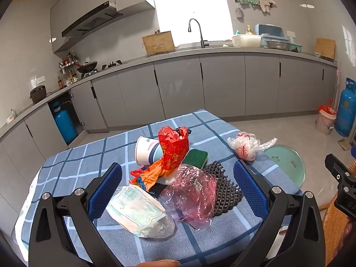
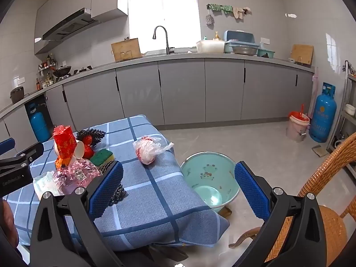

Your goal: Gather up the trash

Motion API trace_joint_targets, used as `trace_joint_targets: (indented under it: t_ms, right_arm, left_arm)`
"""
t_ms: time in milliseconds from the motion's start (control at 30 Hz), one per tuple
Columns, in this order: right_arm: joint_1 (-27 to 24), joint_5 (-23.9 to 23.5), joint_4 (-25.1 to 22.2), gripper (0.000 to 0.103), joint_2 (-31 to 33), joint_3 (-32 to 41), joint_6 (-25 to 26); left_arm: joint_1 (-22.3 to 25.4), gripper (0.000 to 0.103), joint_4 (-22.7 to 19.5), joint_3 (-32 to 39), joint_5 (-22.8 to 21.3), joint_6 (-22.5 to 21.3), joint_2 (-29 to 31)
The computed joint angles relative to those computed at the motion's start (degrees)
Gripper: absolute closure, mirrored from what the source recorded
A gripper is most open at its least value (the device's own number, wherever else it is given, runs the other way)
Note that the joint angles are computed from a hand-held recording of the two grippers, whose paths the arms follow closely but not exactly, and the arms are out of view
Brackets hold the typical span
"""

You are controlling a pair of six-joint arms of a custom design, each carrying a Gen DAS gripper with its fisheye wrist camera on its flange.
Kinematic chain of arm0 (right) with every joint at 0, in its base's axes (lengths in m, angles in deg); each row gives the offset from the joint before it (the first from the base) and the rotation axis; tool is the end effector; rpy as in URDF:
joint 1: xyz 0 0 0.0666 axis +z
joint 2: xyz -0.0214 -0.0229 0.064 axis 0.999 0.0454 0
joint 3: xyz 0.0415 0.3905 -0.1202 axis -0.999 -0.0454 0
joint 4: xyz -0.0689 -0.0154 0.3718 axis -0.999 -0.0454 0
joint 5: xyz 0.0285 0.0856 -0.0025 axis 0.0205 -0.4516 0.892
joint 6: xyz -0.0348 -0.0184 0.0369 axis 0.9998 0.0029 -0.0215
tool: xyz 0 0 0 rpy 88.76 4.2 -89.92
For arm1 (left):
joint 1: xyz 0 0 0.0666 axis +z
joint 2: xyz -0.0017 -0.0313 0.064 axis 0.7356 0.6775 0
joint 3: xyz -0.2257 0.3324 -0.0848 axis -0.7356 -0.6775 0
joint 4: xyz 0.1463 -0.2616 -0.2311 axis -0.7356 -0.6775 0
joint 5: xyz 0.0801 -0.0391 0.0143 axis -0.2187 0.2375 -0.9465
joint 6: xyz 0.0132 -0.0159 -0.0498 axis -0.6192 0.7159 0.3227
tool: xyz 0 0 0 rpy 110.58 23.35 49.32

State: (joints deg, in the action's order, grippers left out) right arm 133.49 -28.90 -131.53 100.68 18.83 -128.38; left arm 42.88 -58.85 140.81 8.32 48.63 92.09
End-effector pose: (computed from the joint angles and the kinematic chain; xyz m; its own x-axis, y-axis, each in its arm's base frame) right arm 0.2935 0.2606 0.4944 -0.3660 0.2815 -0.8870 0.4856 0.8709 0.0760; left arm 0.4112 -0.0389 0.5445 -0.3937 0.3228 -0.8607 0.3610 0.9154 0.1781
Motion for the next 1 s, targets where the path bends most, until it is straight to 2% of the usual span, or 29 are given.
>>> trace_joint_targets:
  t_ms: [767,1000]
  right_arm:
    - [-0.18,-0.46,0.29,0.004,-0.09,0.01,0.09]
    - [0.21,-0.43,0.40,0.004,0.29,-0.14,-0.50]
  left_arm:
    - [0.87,0.004,-0.07,0.48,0.38,0.24,0.32]
    - [0.90,0.004,1.33,-0.37,-0.21,0.74,0.30]
